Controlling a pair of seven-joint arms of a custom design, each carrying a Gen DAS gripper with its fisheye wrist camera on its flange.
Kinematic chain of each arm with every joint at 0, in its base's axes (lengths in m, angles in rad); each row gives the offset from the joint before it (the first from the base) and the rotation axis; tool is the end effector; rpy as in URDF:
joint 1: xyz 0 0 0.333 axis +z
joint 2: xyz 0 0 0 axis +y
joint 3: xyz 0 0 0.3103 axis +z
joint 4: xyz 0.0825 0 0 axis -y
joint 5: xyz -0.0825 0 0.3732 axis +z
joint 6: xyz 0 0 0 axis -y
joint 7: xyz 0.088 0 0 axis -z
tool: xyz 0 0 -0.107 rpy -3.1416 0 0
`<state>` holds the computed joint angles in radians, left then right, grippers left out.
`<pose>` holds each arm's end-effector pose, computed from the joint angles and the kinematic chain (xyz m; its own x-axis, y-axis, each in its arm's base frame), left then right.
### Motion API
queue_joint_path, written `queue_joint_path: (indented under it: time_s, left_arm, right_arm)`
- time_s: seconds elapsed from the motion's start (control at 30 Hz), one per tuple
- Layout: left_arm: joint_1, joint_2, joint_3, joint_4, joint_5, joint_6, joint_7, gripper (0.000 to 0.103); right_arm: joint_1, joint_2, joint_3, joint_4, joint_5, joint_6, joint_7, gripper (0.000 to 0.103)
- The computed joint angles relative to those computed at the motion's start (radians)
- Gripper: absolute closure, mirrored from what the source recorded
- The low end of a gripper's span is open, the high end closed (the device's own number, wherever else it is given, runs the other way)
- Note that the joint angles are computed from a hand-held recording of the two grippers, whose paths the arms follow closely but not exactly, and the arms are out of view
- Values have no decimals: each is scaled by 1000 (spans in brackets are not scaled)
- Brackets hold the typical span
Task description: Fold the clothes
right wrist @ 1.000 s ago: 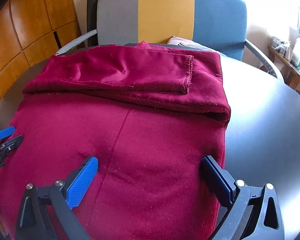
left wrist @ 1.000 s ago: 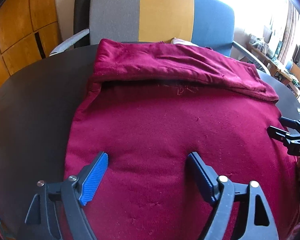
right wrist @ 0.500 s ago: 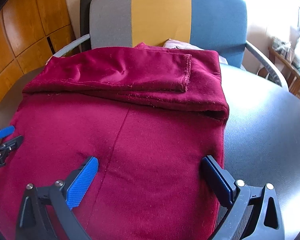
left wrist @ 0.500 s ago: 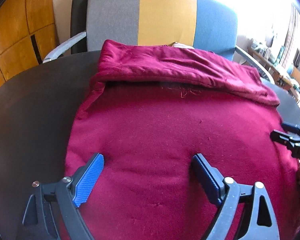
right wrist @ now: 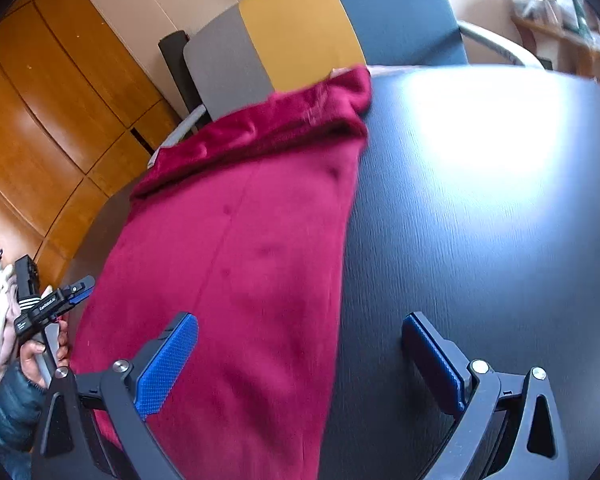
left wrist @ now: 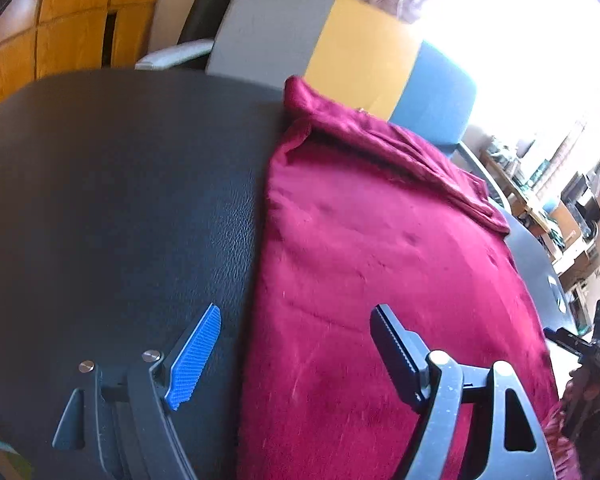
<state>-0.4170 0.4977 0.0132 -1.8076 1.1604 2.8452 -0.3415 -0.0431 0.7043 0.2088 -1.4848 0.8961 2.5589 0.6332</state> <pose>0.5893 -0.3055 0.3069 0.3243 -0.8951 0.3060 -0.6493 -0.4458 -0.6162 0.7295 0.0785 0.3012 0.4372 -0.8030 -0.4049 -0.7929 -0.1317 -0.5949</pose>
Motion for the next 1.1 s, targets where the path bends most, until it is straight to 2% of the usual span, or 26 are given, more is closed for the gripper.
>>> queue_joint_path:
  time_s: [0.1, 0.23, 0.3, 0.4, 0.47, 0.53, 0.67, 0.7, 0.73, 0.77, 0.8, 0.83, 0.87, 0.9, 1.03, 1.1]
  left_arm:
    - [-25, -38, -1, -47, 35, -26, -40, 24]
    - [-31, -82, -14, -107, 117, -39, -130, 24]
    - [-27, -101, -29, -135, 169, -45, -178, 24]
    - [-14, -103, -68, -139, 170, -83, -155, 24]
    - [-14, -103, -88, -139, 154, -115, -136, 24]
    - [-19, -99, -108, -133, 119, -158, -94, 25]
    - [-39, -73, -131, -92, 28, -252, 14, 26]
    - [-45, -72, -132, -88, 20, -263, 25, 32]
    - [-51, -72, -129, -87, 23, -261, 27, 49]
    - [-53, -75, -126, -91, 38, -240, 19, 58]
    - [-51, -79, -123, -98, 49, -212, 9, 76]
    - [-48, -82, -121, -104, 55, -185, 3, 84]
    - [-44, -86, -120, -111, 60, -158, -4, 86]
    - [-41, -91, -121, -119, 60, -134, -9, 88]
    - [-26, -126, -128, -172, 46, -37, -8, 90]
    - [-21, -151, -112, -209, 88, 64, -69, 90]
  right_arm:
    - [-23, -58, 35, -95, 49, -13, -95, 0]
    - [32, -123, 15, -206, 52, 71, -167, 1]
    - [37, -144, 18, -244, 79, 107, -200, 8]
    - [45, -167, 10, -287, 105, 158, -233, 27]
    - [55, -176, 0, -306, 100, 195, -246, 48]
    - [53, -190, 5, -334, 106, 231, -282, 54]
    - [47, -206, 23, -369, 135, 276, -347, 55]
    - [46, -207, 25, -372, 142, 280, -358, 55]
    - [49, -210, 22, -375, 141, 283, -358, 56]
    - [57, -211, 14, -376, 130, 287, -349, 61]
    - [61, -213, 10, -377, 123, 285, -340, 65]
    - [59, -216, 10, -380, 123, 280, -336, 76]
    - [56, -222, 9, -383, 124, 264, -326, 87]
    - [54, -226, 8, -388, 127, 252, -318, 89]
    - [39, -257, -9, -410, 149, 146, -260, 91]
    - [24, -275, -26, -416, 161, 52, -219, 92]
